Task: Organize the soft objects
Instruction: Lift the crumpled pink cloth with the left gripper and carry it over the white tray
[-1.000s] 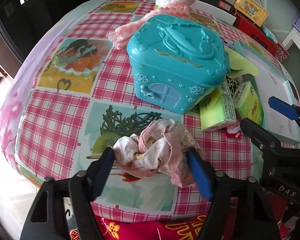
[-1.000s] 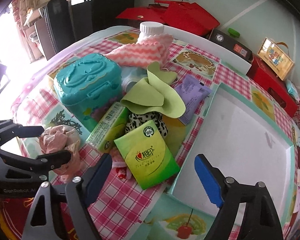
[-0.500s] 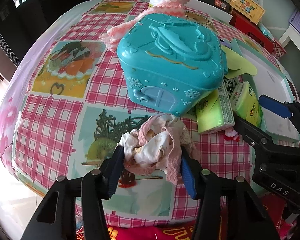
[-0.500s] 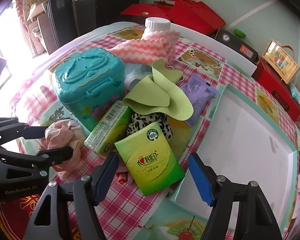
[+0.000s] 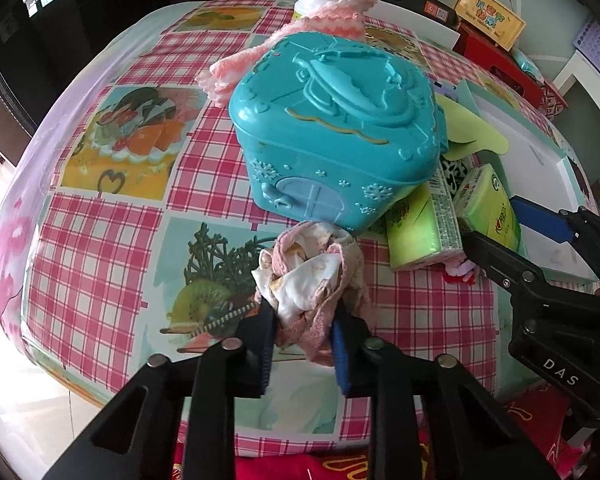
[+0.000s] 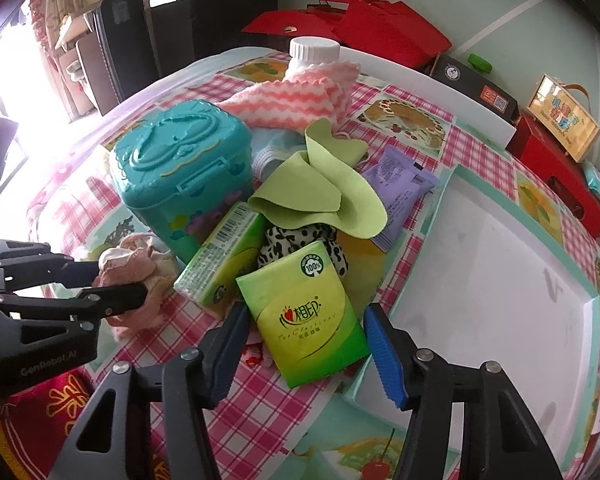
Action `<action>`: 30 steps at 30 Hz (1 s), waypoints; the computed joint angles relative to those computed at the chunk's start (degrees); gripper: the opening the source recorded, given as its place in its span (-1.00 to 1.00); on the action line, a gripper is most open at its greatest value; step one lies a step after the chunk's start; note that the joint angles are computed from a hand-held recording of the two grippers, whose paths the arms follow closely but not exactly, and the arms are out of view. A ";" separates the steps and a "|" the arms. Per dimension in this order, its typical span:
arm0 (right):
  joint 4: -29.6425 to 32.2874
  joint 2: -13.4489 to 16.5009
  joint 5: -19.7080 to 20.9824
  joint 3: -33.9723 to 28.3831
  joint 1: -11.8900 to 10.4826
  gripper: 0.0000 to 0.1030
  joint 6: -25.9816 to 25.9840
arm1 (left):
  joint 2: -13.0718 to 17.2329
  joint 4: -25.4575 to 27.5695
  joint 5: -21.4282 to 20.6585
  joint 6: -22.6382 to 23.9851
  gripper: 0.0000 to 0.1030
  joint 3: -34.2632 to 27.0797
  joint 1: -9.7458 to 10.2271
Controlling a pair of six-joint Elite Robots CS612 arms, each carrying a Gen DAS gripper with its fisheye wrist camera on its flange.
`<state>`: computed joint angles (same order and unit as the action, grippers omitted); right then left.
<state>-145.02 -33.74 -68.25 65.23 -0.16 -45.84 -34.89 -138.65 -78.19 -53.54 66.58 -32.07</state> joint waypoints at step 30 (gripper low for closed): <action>0.38 -1.10 8.59 0.71 -2.17 0.13 4.77 | -6.99 -6.43 10.80 -2.41 -0.65 7.81 -2.44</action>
